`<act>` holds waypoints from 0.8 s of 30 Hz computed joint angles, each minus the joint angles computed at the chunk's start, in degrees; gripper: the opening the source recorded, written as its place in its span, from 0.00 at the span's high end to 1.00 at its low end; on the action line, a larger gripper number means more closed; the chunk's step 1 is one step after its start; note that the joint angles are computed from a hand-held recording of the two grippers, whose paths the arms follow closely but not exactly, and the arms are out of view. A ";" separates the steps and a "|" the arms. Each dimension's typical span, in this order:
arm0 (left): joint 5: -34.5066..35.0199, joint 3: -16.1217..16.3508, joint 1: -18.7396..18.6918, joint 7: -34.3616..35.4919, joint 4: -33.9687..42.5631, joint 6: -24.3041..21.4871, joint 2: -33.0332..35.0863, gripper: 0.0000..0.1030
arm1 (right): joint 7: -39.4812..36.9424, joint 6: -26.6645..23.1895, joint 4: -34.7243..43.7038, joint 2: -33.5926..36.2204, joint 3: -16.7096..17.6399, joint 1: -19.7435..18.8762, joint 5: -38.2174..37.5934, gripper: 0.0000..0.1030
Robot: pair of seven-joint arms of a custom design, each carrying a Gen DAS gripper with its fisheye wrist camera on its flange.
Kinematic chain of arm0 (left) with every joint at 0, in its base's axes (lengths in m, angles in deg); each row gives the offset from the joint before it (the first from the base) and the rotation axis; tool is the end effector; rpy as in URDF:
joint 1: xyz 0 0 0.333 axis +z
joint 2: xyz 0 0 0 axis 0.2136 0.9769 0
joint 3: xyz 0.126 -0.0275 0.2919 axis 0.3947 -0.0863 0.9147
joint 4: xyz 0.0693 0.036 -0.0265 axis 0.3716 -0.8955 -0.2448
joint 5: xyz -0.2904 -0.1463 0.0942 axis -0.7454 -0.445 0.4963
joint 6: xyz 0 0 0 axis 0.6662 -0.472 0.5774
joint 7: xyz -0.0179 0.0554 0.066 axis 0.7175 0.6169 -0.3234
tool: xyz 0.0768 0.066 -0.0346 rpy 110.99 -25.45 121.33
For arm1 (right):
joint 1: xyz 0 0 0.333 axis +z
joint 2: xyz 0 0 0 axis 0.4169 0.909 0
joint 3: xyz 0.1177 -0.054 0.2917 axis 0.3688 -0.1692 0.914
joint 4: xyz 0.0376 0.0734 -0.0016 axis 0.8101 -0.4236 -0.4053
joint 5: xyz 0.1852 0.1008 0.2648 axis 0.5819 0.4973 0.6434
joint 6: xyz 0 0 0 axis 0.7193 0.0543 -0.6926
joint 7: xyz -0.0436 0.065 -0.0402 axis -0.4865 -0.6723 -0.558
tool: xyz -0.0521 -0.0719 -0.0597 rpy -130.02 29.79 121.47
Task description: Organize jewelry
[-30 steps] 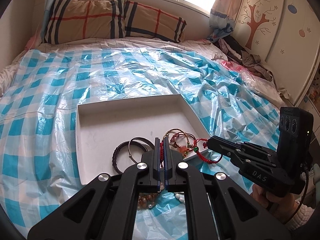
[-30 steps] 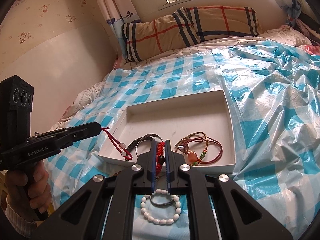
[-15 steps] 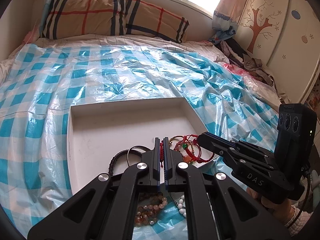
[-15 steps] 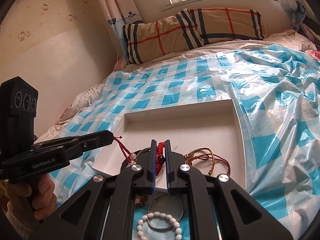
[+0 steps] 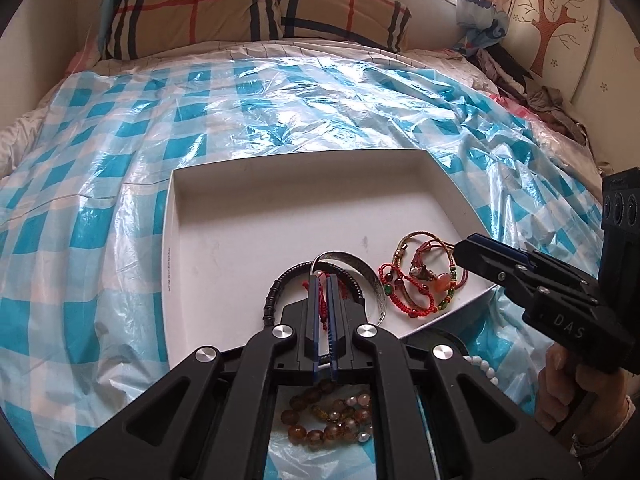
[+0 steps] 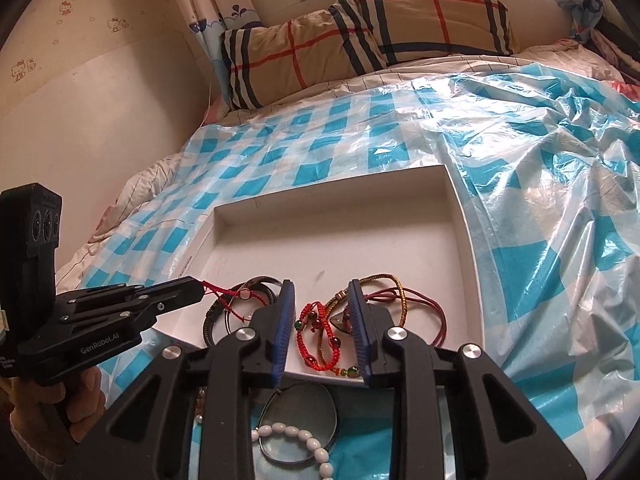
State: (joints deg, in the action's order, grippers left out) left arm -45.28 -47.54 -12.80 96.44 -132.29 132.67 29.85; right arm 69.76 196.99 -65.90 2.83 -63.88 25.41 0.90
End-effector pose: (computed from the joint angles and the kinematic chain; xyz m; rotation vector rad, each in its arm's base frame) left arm 0.6705 -0.3969 0.4145 -1.6082 2.1919 -0.9099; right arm 0.6060 0.1737 0.3910 -1.6182 1.6375 -0.3108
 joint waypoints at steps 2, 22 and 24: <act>0.40 -0.28 0.88 -0.11 -7.11 3.20 -3.89 0.96 | -0.60 -0.40 -1.88 -1.32 1.46 -1.44 0.61 0.73; -2.78 -7.14 2.53 19.33 -16.02 2.38 -6.78 0.81 | -10.66 -11.79 -8.72 -7.79 -6.15 5.89 12.40 0.73; -2.84 -6.58 1.78 20.07 -14.21 1.03 -5.77 0.76 | -10.86 -12.93 -8.65 -7.75 -8.18 7.71 11.87 0.73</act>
